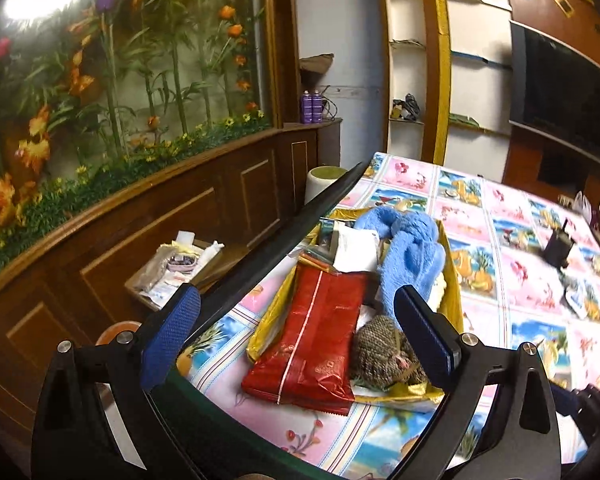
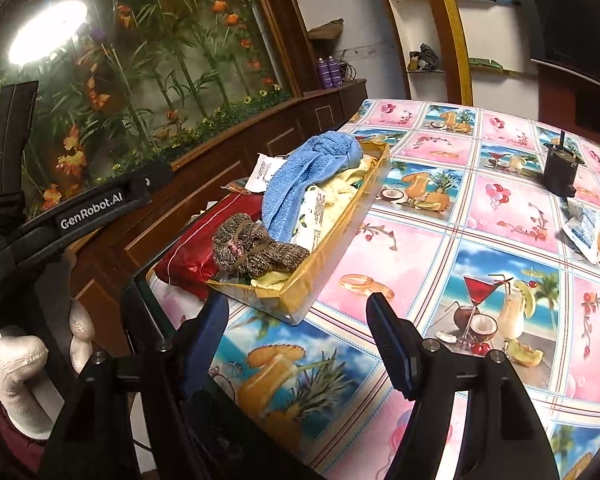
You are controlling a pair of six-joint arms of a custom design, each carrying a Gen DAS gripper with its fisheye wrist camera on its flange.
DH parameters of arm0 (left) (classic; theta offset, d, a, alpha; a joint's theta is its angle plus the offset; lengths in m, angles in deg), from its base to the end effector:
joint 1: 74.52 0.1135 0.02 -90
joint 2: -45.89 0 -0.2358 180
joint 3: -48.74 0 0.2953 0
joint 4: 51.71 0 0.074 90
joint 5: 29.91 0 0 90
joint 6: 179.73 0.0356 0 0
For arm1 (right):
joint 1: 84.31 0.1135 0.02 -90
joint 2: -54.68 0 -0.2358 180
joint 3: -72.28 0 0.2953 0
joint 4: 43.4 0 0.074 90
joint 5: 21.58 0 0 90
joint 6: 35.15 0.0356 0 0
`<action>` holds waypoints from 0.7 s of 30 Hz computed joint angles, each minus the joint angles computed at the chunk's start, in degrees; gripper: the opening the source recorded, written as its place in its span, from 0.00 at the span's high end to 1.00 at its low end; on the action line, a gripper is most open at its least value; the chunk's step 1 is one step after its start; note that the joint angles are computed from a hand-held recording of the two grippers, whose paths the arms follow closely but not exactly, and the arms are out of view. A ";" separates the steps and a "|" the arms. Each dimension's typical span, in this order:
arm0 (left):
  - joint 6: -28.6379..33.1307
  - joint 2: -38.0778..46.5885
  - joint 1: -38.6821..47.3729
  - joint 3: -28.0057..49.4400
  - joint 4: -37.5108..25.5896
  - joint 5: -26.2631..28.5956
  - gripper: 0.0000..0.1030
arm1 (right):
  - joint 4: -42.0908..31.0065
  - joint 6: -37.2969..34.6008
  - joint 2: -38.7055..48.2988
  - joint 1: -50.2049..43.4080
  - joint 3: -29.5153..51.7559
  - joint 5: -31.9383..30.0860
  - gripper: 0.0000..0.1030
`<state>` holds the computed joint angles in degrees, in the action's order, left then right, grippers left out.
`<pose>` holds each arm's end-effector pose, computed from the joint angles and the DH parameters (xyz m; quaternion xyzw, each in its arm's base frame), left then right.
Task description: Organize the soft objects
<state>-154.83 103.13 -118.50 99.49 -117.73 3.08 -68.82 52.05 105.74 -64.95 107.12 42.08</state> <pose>0.1746 -0.1270 0.1894 -0.2305 0.8406 0.1648 0.4617 0.2160 0.0926 0.1441 -0.2623 0.8538 0.2631 0.3647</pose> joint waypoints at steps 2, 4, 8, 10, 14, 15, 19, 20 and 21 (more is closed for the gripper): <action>-0.14 1.19 -0.62 0.48 -0.05 -0.23 0.04 | 0.07 0.17 -0.03 -0.17 -0.20 -0.01 0.31; 0.06 1.97 -0.84 0.83 0.03 -0.33 0.04 | 0.27 0.31 0.83 -0.63 0.01 -0.22 0.31; 0.76 2.79 -0.91 0.86 0.73 0.09 0.04 | 0.75 0.82 2.09 -0.87 0.19 -0.12 0.31; 0.75 3.21 -1.04 0.94 0.87 0.29 0.04 | 1.03 0.90 2.71 -0.79 0.30 -0.05 0.31; 0.95 4.14 -0.81 1.02 1.41 0.24 0.04 | 1.64 0.92 3.94 -0.21 0.46 0.34 0.31; 0.88 4.40 -0.73 0.98 1.50 0.08 0.04 | 1.91 0.95 4.29 -0.14 0.42 0.38 0.31; 0.26 4.19 -0.90 0.24 1.94 -1.24 0.04 | 2.34 0.96 6.02 0.09 1.00 0.71 0.31; -1.22 4.13 -1.57 0.20 1.22 -2.55 0.04 | 2.28 1.04 6.21 0.12 1.17 0.78 0.31; -3.34 4.14 -2.77 0.08 0.28 -4.42 0.04 | 2.40 1.00 6.53 0.01 1.26 0.69 0.31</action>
<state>-158.17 107.27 -121.27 99.57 -117.45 -1.33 -66.42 53.05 112.28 -64.94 108.38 42.77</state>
